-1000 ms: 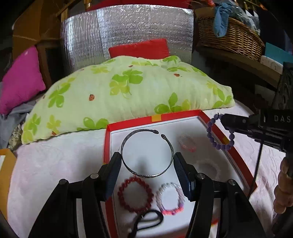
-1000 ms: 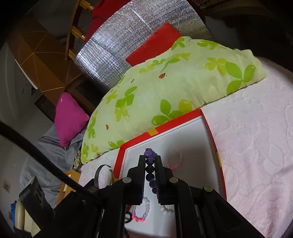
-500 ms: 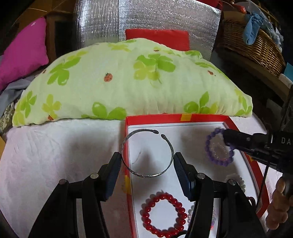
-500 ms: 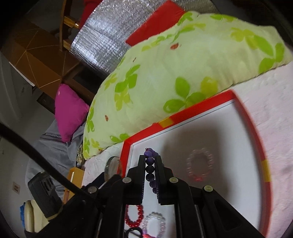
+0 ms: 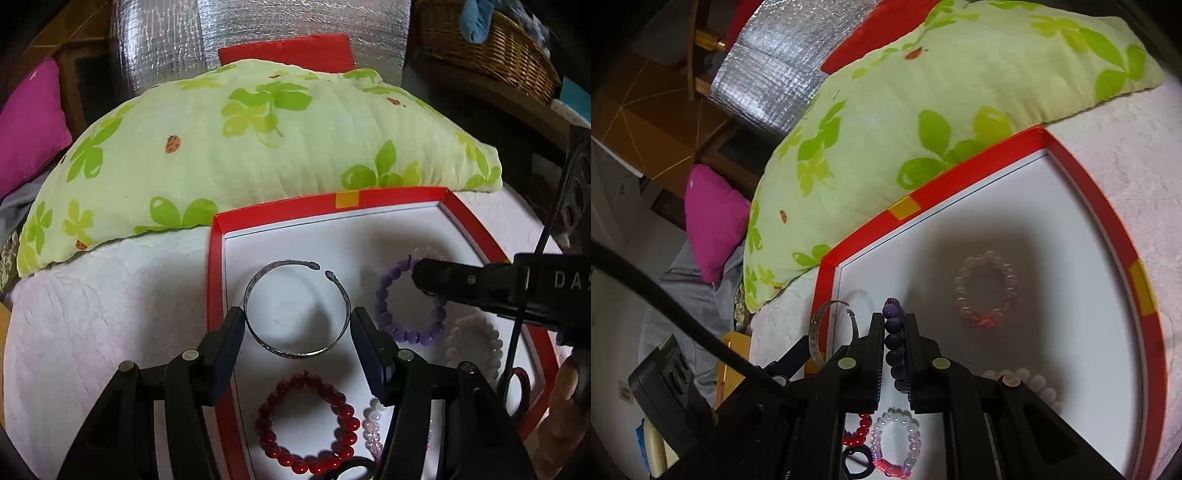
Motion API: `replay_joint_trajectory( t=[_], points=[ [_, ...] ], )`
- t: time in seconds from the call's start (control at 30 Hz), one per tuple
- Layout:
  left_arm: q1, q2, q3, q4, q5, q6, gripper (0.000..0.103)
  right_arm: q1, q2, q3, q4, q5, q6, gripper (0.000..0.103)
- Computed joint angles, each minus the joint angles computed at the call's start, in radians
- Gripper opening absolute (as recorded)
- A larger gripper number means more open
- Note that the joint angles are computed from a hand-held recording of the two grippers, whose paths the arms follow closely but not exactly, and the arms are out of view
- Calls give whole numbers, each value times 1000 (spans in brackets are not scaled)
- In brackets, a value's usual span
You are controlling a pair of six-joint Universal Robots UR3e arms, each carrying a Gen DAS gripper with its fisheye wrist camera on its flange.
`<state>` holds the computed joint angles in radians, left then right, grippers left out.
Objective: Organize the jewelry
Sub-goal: 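Open both tools to release the bangle and purple bracelet in the tray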
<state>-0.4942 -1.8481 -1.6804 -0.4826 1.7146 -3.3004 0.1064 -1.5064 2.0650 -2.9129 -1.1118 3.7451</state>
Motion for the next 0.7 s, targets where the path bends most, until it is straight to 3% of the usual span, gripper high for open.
replay_joint_trajectory(
  t=[0.33, 0.7],
  points=[
    [-31, -29, 58, -54, 71, 6, 61, -5, -1, 6, 3, -24, 8, 14],
    [-69, -18, 83, -91, 139, -2, 70, -28, -53, 30, 29, -49, -12, 14]
  ],
)
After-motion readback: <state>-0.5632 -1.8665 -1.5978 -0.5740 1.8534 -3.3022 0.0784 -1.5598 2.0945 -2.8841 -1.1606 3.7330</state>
